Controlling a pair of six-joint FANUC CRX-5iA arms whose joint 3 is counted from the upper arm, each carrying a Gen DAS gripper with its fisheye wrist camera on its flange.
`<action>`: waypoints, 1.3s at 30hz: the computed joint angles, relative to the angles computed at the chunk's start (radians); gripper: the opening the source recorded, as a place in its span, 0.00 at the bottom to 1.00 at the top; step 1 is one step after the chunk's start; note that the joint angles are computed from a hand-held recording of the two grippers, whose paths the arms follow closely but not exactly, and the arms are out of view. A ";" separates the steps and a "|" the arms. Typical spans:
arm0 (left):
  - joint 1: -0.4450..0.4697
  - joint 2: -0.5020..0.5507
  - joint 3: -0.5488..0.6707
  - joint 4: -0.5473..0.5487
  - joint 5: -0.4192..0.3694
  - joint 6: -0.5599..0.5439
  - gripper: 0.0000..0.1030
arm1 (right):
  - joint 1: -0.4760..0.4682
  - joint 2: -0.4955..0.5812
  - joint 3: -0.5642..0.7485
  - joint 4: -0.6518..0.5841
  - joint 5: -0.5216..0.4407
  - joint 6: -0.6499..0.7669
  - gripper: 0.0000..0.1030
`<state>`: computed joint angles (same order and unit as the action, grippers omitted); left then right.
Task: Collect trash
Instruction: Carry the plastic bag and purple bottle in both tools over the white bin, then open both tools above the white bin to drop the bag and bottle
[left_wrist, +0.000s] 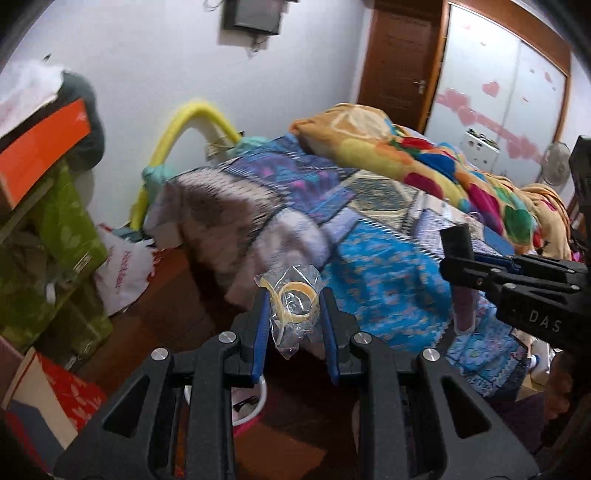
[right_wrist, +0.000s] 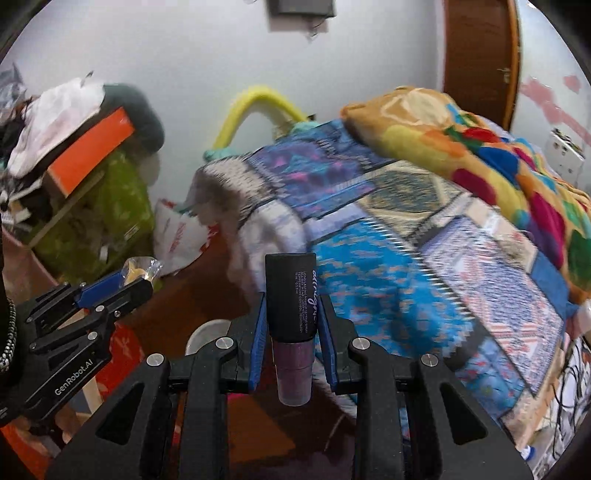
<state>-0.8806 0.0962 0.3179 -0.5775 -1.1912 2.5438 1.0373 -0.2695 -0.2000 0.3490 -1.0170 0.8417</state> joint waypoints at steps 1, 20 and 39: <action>0.006 -0.011 -0.019 0.000 -0.002 0.011 0.25 | 0.002 0.015 0.008 -0.015 0.006 0.013 0.23; 0.151 -0.116 -0.335 0.142 0.036 0.125 0.25 | -0.019 0.306 0.211 -0.390 -0.046 0.313 0.23; 0.267 -0.114 -0.427 0.252 0.117 0.075 0.25 | -0.041 0.449 0.396 -0.487 -0.150 0.467 0.26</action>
